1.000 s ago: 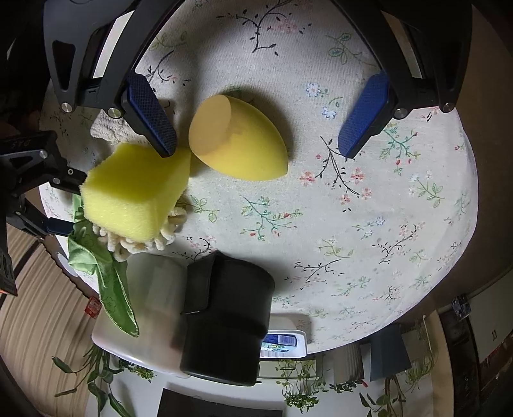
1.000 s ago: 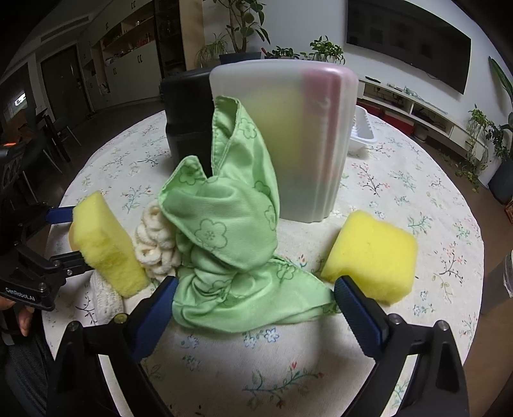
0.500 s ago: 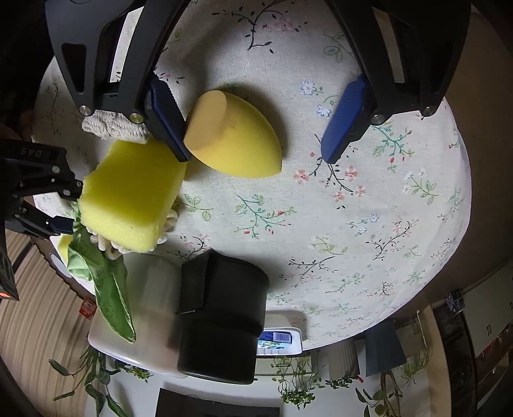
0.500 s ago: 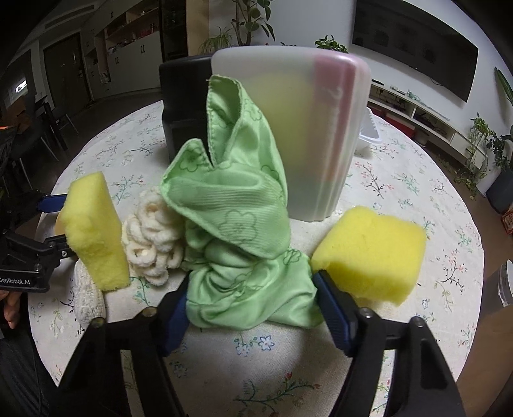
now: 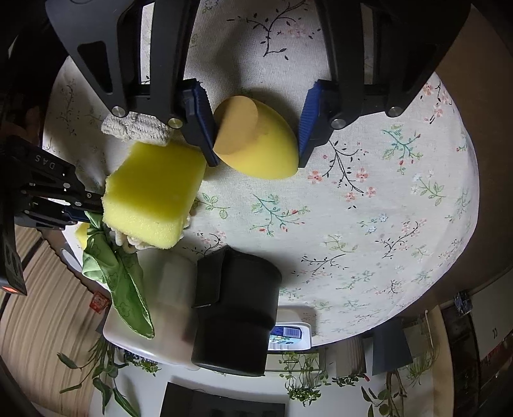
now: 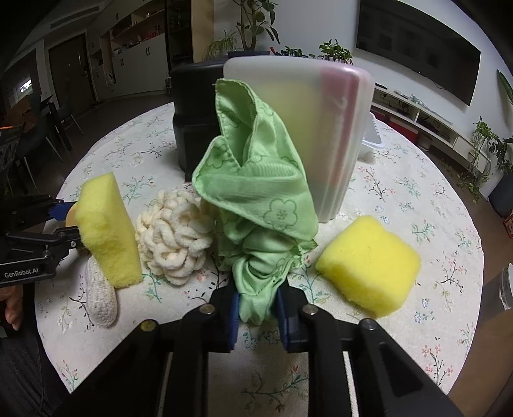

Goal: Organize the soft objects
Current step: 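Grasp the yellow makeup sponge with the left tool while the right tool grasps the green cloth, then carry the makeup sponge and green cloth with both tools over the tray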

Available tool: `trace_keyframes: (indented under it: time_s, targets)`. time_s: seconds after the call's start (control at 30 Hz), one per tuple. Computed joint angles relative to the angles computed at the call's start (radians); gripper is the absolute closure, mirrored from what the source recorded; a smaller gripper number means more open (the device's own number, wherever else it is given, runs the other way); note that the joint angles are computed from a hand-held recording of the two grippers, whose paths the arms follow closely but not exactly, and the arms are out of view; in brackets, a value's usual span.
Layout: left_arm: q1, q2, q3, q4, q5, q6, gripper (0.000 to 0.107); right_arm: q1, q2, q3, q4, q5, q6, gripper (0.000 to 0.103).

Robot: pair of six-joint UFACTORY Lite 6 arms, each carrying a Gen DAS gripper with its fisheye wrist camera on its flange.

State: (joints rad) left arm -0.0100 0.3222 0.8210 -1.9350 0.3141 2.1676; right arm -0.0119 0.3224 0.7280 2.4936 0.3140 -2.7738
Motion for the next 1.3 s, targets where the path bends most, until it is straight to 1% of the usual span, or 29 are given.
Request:
trace_keyframes:
  time_s: [0.13, 0.33, 0.47, 0.57, 0.67, 0.8, 0.9, 1.03, 1.23, 1.3]
  targets:
    - [0.008, -0.026, -0.021, 0.014, 0.014, -0.019, 0.064, -0.01, -0.059, -0.046, -0.062, 0.01, 0.061, 0.085]
    - [0.018, -0.079, -0.051, 0.03, 0.018, -0.034, 0.065, -0.044, -0.188, -0.119, -0.236, 0.017, 0.249, 0.086]
    - [0.028, -0.091, -0.059, 0.072, 0.025, -0.074, 0.065, -0.062, -0.257, -0.149, -0.346, 0.005, 0.356, 0.086]
    - [0.029, -0.114, -0.074, 0.092, 0.025, -0.094, 0.065, -0.06, -0.304, -0.171, -0.394, -0.01, 0.413, 0.086]
    - [0.041, -0.141, -0.077, 0.156, 0.03, -0.158, 0.065, -0.074, -0.34, -0.177, -0.484, -0.018, 0.507, 0.086]
    - [0.066, -0.18, -0.059, 0.286, 0.047, -0.285, 0.065, -0.131, -0.405, -0.184, -0.689, -0.012, 0.696, 0.086]
    - [0.072, -0.198, -0.026, 0.367, 0.05, -0.366, 0.065, -0.185, -0.435, -0.168, -0.824, 0.003, 0.82, 0.086]
    - [0.069, -0.19, 0.053, 0.476, 0.044, -0.476, 0.065, -0.252, -0.432, -0.123, -0.928, 0.024, 0.907, 0.086]
    - [0.059, -0.125, 0.205, 0.648, 0.042, -0.66, 0.065, -0.31, -0.387, -0.027, -1.019, 0.045, 0.983, 0.086]
    - [0.055, -0.105, 0.243, 0.679, 0.04, -0.697, 0.065, -0.325, -0.362, 0.018, -1.053, 0.052, 1.011, 0.086]
